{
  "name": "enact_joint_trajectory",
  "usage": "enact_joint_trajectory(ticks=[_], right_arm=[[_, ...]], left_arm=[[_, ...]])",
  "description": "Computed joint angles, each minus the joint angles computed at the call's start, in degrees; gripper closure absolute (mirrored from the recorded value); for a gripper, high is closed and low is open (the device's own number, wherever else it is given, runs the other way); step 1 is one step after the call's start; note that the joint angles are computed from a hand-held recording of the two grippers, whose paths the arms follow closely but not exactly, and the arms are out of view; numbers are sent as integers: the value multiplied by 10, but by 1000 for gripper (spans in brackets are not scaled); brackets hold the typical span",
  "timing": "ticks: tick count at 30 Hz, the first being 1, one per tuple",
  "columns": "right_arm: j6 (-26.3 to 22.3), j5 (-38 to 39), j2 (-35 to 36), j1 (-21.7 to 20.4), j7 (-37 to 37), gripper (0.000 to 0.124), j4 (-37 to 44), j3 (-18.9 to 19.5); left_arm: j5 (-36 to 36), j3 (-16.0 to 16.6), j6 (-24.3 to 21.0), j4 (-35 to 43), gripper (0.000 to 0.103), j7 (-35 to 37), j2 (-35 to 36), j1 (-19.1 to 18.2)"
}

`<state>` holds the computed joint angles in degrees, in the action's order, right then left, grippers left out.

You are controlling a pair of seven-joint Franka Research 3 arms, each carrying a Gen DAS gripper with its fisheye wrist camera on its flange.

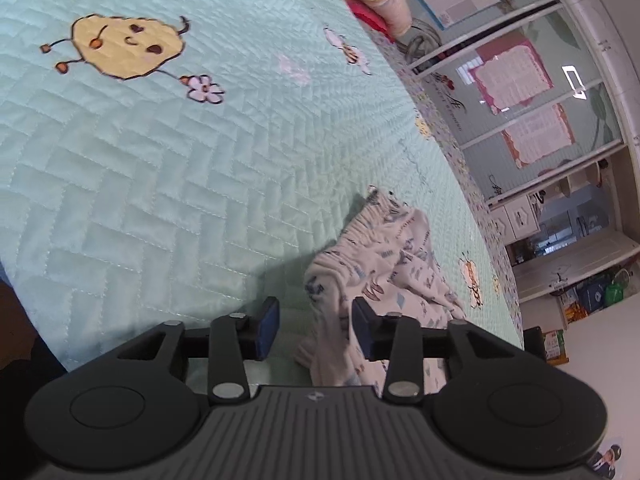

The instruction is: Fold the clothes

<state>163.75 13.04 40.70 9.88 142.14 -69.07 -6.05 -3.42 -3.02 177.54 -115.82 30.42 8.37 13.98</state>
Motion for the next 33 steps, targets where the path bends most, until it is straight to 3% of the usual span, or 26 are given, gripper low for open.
enact_joint_trajectory(ticks=[1,2,3,5,7,8,9,10,11,13,15,18,22,23,24,26,28,29,31,33], right_arm=[[-22,-6,7,1,0,81,14,-3],[-39,-16,10,7,11,96,21,-16],[-39,-24,8,11,18,102,17,-22],[-19,-34,-6,21,38,103,-11,-34],[-2,-50,-22,37,65,102,-35,-55],[8,-62,-30,49,82,99,-46,-71],[13,-83,-36,67,103,95,-52,-96],[16,-107,-40,87,125,93,-56,-123],[22,-132,-43,102,139,90,-57,-142],[35,-172,-47,121,151,86,-52,-163],[54,-187,-56,117,133,82,-54,-147],[56,-170,-50,91,81,78,-25,-92],[39,-126,-41,63,-1,77,8,-19],[36,-118,-41,64,-18,77,10,-9],[35,-110,-41,66,-33,77,13,-1],[30,-98,-42,71,-64,76,17,14],[24,-91,-44,80,-86,76,17,18],[21,-89,-47,85,-96,76,14,20],[10,-79,-45,88,-112,76,20,26],[-2,-69,-41,90,-122,76,29,31]], left_arm=[[-2,-1,0,1,59,1,1,1],[3,2,1,0,61,-4,1,-2],[4,3,3,-1,61,-5,1,-3],[-12,-11,15,-6,71,11,-2,8],[-30,-24,25,-11,71,29,-5,18],[-37,-27,26,-12,67,32,-6,21],[-44,-30,26,-12,51,35,-7,23],[-44,-24,24,-13,43,27,-8,18],[-37,-13,24,-16,38,11,-11,10],[-41,-12,32,-26,38,4,-17,10],[-63,-25,38,-36,38,17,-25,22],[-148,-75,45,-41,38,101,-29,61],[-210,-94,27,-3,39,173,-6,73],[-240,-116,30,10,44,209,3,87],[-276,-150,36,25,66,258,14,109],[-314,-219,51,56,89,367,33,150],[-299,-287,56,85,89,484,51,186],[-271,-301,43,97,89,529,58,188],[-215,-290,-9,118,89,592,67,160],[-175,-257,-45,117,87,610,68,120]])
